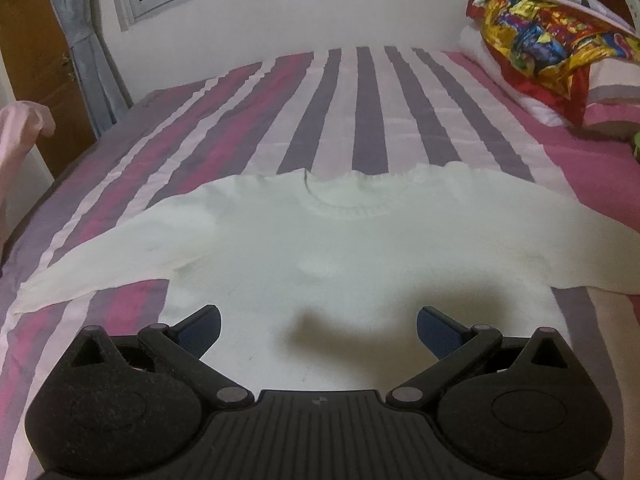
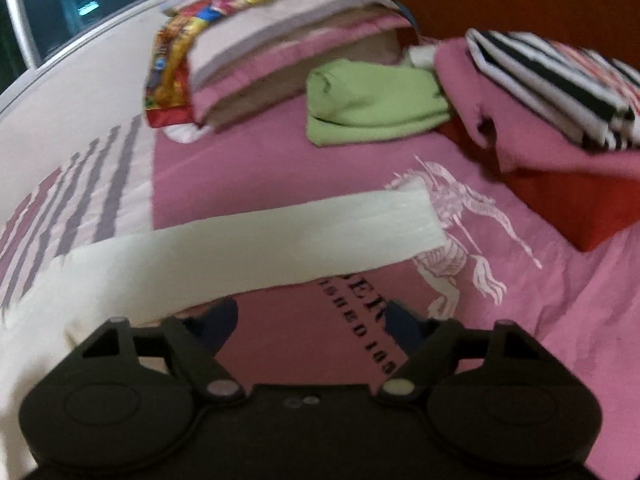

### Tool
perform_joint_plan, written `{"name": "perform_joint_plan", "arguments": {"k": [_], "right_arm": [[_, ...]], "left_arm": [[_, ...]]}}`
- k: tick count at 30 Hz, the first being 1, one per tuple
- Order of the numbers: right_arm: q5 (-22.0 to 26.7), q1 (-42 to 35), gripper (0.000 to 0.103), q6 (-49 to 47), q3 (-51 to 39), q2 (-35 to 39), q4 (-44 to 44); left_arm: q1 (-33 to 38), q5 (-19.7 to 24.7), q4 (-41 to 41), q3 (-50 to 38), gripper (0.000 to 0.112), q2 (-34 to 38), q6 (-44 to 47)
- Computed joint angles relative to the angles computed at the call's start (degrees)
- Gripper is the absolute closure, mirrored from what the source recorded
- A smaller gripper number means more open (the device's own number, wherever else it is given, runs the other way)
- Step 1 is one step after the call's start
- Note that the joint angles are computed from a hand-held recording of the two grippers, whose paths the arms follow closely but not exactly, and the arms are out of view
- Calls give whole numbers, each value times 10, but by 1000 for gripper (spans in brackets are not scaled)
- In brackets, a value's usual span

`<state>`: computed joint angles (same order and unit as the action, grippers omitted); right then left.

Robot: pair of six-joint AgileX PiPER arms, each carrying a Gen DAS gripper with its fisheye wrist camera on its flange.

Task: Fold small clothes
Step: 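Move the right gripper to the sweater sleeve cuff and grasp it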

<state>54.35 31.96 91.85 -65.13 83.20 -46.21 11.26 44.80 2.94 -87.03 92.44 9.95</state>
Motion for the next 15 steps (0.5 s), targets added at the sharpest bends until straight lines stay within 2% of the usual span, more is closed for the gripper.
{"name": "perform_joint_plan", "arguments": {"k": [6,9,15], "right_arm": [[-51,-66,25,32,26,10,3],[-97,-108,30,60,49,12,5],[-131,-146,38,99,48,38,-31]], "left_arm": [[-5,-8,4,-12,9,29,-12],[-5,-12,6,-13,9,36,-13],[-4,-26,17,-8,9,40,-18]]}}
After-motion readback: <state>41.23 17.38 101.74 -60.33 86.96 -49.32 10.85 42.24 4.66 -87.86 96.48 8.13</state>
